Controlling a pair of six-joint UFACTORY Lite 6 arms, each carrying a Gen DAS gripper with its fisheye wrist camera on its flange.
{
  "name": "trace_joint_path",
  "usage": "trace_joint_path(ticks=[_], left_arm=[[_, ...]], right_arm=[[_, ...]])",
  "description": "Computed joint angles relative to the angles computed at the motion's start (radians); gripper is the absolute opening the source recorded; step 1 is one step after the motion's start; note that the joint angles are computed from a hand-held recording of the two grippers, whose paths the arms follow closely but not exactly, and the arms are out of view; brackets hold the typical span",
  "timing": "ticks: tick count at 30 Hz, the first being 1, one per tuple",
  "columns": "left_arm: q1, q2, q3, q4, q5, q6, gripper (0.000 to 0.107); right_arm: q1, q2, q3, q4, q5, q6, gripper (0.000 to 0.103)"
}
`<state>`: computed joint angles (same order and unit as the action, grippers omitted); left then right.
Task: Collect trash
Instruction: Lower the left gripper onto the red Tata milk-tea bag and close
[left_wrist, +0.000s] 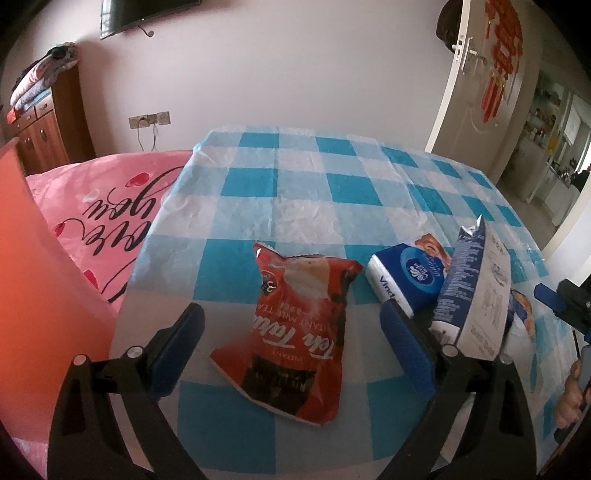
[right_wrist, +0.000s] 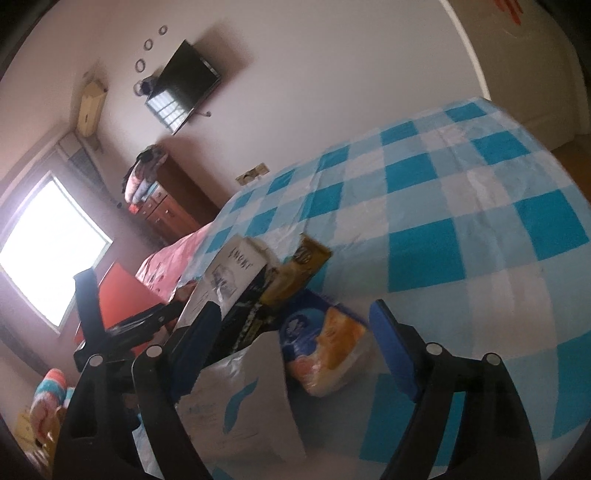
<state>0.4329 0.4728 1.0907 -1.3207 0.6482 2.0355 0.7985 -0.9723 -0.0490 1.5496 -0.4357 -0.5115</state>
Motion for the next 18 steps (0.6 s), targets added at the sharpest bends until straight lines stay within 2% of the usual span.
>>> trace_joint_path(ticks=[1,3,8,12,18], left_arm=[[-0.009,0.011,0.010,0.007,-0.013,-0.012,0.080],[-0.022,0.038,0.038,0.029,-0.031,-0.054,0.072],[-0.028,0.053,0.038,0.023,-0.026,-0.049,0.065],[-0.029,0.046,0.024,0.014,-0.013,-0.030,0.054],[-0.031,0.022,-0.014,-0.011,-0.012,-0.013,0.047]], right_arm=[[0.014,0.020,0.009,-0.016,-0.008,0.019,0.082],[0.028,0.064,0.023,-0.088,-0.009,0.085,0.082],[0.048,0.153,0.051,-0.204,-0.005,0.199,0.082],[0.054,0.185,0.058,-0.252,0.001,0.247,0.082],[0.115,0.220,0.083,-0.211,-0.030,0.210,0.082]])
